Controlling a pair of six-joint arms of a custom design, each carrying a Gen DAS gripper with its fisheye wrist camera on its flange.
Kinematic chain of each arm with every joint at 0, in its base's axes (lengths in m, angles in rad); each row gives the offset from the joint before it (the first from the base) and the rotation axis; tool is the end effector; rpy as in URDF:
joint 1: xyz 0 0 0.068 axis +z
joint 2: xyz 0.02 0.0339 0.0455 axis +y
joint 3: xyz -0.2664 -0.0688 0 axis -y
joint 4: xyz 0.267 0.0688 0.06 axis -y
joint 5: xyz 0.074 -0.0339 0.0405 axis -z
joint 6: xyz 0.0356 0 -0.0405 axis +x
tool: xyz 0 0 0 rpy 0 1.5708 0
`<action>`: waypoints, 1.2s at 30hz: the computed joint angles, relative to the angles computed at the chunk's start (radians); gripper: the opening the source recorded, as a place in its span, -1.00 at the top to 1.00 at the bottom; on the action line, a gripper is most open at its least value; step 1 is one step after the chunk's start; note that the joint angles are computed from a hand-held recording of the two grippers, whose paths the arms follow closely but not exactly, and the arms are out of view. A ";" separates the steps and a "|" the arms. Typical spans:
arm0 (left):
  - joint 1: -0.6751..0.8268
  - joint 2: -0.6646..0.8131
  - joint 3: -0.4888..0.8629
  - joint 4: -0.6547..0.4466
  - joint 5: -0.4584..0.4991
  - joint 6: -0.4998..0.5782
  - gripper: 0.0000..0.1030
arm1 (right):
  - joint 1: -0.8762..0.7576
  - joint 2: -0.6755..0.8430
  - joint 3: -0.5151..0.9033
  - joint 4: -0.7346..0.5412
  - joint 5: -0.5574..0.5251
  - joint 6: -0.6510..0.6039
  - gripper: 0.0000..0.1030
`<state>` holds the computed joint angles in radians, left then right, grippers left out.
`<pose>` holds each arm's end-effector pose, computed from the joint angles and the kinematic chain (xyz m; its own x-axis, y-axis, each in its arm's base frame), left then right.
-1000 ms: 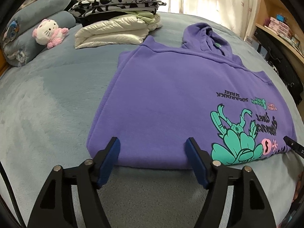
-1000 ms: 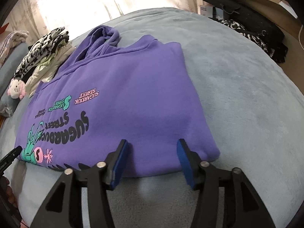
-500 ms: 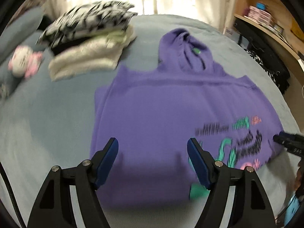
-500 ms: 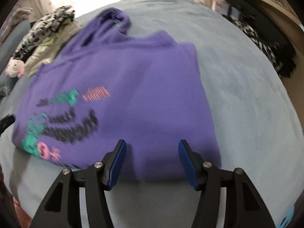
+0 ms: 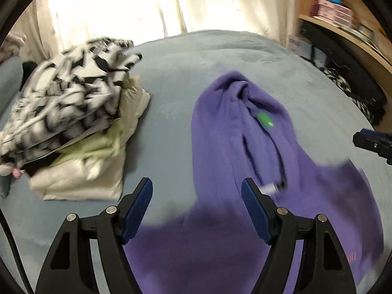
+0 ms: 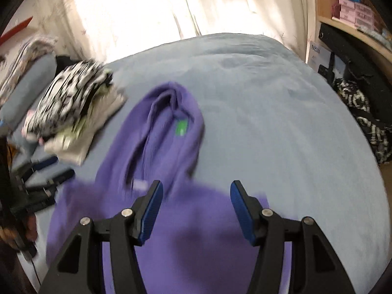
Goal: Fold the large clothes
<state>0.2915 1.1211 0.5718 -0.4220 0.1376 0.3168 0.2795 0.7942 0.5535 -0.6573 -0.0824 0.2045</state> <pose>0.2168 0.0600 0.1750 -0.8170 0.0770 -0.5714 0.0463 0.9966 0.0682 0.1675 0.0511 0.2125 -0.8019 -0.0196 -0.5971 -0.1648 0.9679 0.1896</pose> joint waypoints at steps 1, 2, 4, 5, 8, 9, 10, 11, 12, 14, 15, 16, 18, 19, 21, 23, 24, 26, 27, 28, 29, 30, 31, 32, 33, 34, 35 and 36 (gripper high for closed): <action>-0.013 0.082 0.024 0.050 -0.017 -0.021 -0.42 | -0.016 0.093 0.018 0.070 -0.024 0.006 -0.11; -0.033 0.171 0.055 0.096 -0.046 -0.045 -0.42 | -0.030 0.193 0.042 0.136 -0.040 0.009 -0.11; -0.059 0.337 0.126 0.164 -0.095 -0.090 -0.42 | -0.031 0.359 0.084 0.241 -0.035 0.023 -0.11; -0.061 0.409 0.162 0.183 -0.106 -0.105 -0.42 | -0.032 0.438 0.105 0.287 -0.039 0.021 -0.11; -0.055 0.586 0.271 0.188 -0.095 -0.137 -0.42 | -0.040 0.638 0.181 0.367 -0.056 0.028 -0.11; -0.052 0.639 0.311 0.181 -0.081 -0.146 -0.42 | -0.041 0.689 0.203 0.378 -0.059 0.030 -0.11; -0.051 0.677 0.342 0.171 -0.068 -0.147 -0.42 | -0.048 0.745 0.229 0.390 -0.063 0.032 -0.11; -0.051 0.711 0.370 0.165 -0.058 -0.151 -0.42 | -0.056 0.790 0.254 0.396 -0.073 0.028 -0.11; -0.050 0.744 0.396 0.164 -0.044 -0.156 -0.42 | -0.061 0.826 0.272 0.403 -0.078 0.030 -0.11; -0.045 0.796 0.442 0.153 -0.011 -0.163 -0.42 | -0.070 0.884 0.299 0.430 -0.082 0.039 -0.10; -0.041 0.825 0.466 0.143 0.009 -0.167 -0.42 | -0.077 0.900 0.307 0.436 -0.092 0.040 -0.06; -0.039 0.844 0.482 0.138 0.023 -0.175 -0.41 | -0.084 0.920 0.319 0.442 -0.103 0.043 -0.03; -0.035 0.852 0.488 0.139 0.063 -0.181 0.02 | -0.091 0.953 0.344 0.446 -0.115 0.050 0.14; -0.031 0.856 0.497 0.125 0.104 -0.177 0.63 | -0.096 0.967 0.355 0.448 -0.124 0.050 0.20; -0.048 0.835 0.484 0.123 0.095 -0.184 0.91 | -0.095 0.983 0.376 0.435 -0.143 0.046 0.68; -0.082 0.768 0.414 0.183 0.010 -0.166 0.93 | -0.073 0.967 0.377 0.427 -0.119 0.036 0.88; -0.095 0.735 0.388 0.197 -0.018 -0.162 0.93 | -0.049 0.940 0.362 0.428 -0.079 0.031 0.89; -0.101 0.658 0.337 0.198 -0.052 -0.165 0.94 | -0.028 0.881 0.332 0.429 -0.041 0.016 0.89; -0.096 0.608 0.312 0.189 -0.057 -0.169 0.94 | -0.025 0.835 0.307 0.424 -0.037 0.019 0.89; -0.086 0.566 0.298 0.175 -0.056 -0.166 0.94 | -0.029 0.783 0.280 0.417 -0.040 0.022 0.90; -0.073 0.514 0.276 0.160 -0.052 -0.161 0.94 | -0.035 0.739 0.258 0.412 -0.047 0.022 0.90; -0.054 0.458 0.259 0.134 -0.039 -0.146 0.94 | -0.042 0.680 0.230 0.403 -0.053 0.024 0.90; -0.031 0.410 0.247 0.105 -0.023 -0.128 0.94 | -0.048 0.613 0.203 0.387 -0.063 0.023 0.90; -0.018 0.359 0.231 0.078 -0.015 -0.117 0.94 | -0.055 0.539 0.175 0.367 -0.077 0.022 0.90; 0.002 0.296 0.214 0.040 0.000 -0.097 0.94 | -0.062 0.451 0.146 0.338 -0.094 0.022 0.90; 0.026 0.229 0.194 0.002 0.020 -0.077 0.94 | -0.062 0.386 0.128 0.310 -0.101 0.022 0.90; 0.050 0.171 0.178 -0.038 0.043 -0.060 0.94 | -0.060 0.303 0.108 0.271 -0.108 0.025 0.90; 0.083 0.110 0.164 -0.081 0.074 -0.037 0.94 | -0.053 0.229 0.092 0.236 -0.114 0.030 0.90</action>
